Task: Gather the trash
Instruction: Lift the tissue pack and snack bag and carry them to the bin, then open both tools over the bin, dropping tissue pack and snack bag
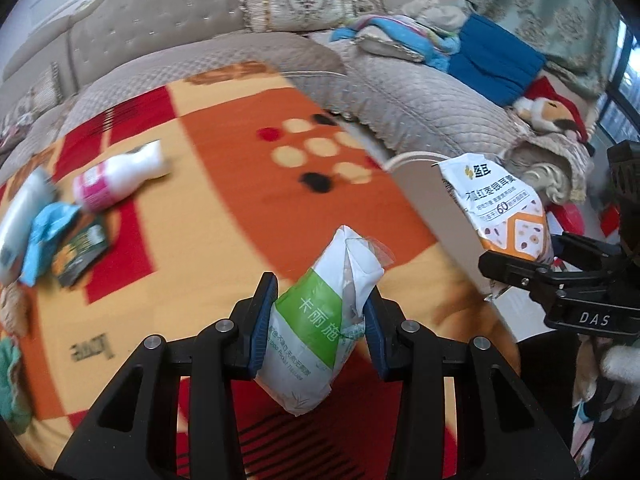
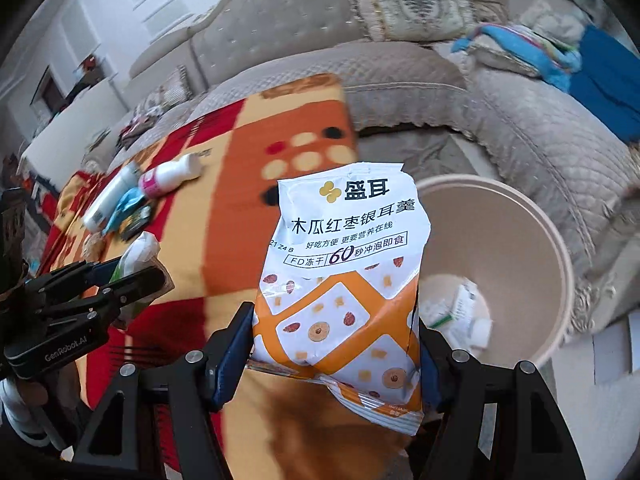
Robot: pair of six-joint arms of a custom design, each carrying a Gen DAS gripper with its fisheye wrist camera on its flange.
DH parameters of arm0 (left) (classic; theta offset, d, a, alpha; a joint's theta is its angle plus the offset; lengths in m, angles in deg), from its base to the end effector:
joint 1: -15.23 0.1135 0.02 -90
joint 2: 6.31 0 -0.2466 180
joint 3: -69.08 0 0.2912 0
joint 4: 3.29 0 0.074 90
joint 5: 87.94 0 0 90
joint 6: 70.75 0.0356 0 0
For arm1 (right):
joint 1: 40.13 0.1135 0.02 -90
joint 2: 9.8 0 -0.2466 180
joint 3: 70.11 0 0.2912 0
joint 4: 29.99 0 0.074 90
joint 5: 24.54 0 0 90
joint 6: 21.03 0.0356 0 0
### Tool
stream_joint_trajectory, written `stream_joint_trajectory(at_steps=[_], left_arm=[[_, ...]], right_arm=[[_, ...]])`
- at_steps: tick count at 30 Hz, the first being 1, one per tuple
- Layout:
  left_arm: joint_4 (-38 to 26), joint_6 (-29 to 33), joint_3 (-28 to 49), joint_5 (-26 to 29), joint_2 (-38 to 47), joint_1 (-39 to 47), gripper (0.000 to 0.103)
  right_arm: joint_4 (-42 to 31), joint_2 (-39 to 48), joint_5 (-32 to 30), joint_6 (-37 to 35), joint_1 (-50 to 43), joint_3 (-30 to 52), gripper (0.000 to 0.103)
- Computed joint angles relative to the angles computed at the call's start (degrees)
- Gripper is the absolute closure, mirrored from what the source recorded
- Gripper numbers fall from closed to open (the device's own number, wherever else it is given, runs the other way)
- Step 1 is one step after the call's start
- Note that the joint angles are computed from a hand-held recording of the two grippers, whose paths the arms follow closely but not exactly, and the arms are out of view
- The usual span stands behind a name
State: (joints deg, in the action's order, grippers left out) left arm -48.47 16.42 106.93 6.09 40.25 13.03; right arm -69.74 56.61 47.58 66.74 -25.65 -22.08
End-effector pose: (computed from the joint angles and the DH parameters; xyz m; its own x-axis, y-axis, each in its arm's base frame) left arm 0.2026 -0.0103 0.1600 -0.8102 -0.0182 -0.5858 0.0397 0.9955 -0.0858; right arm 0.2438 0.0742 0.1561 -0.8063 -0.2465 -0.5377 -0.4266 0.8720 0.2400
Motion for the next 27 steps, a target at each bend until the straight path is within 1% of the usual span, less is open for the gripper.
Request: stream_joint_trajectory(at_steps=[4, 11, 17, 22, 26, 27], left_arm=[[4.7, -4.0, 2.8, -2.5, 7.8, -7.3, 0.064], [10.3, -8.4, 8.0, -4.0, 19.7, -14.4, 0.064], [13.4, -9.8, 11.1, -4.9, 26.7, -17.0, 0.064], [16.0, -10.7, 13.0, -3.9, 31.4, -17.1, 0.064], [17.6, -11.4, 14.1, -3.6, 33.9, -17.1, 0.063], [18.3, -11.6, 14.2, -3.5, 34.3, -17.1, 0.06]], right_arm=[[-0.6, 0.8, -2.2, -3.1, -6.9, -0.4, 0.035], [0.1, 5.6, -4.3, -5.9, -14.6, 0.9, 0.034], [2.5, 10.9, -4.1, -6.4, -17.2, 2.4, 0.034], [5.1, 15.9, -2.9, -5.5, -18.2, 4.4, 0.034], [7.9, 19.9, -1.8, -4.7, -18.3, 6.2, 0.034], [8.4, 20.4, -1.4, -4.4, -18.2, 6.3, 0.033]])
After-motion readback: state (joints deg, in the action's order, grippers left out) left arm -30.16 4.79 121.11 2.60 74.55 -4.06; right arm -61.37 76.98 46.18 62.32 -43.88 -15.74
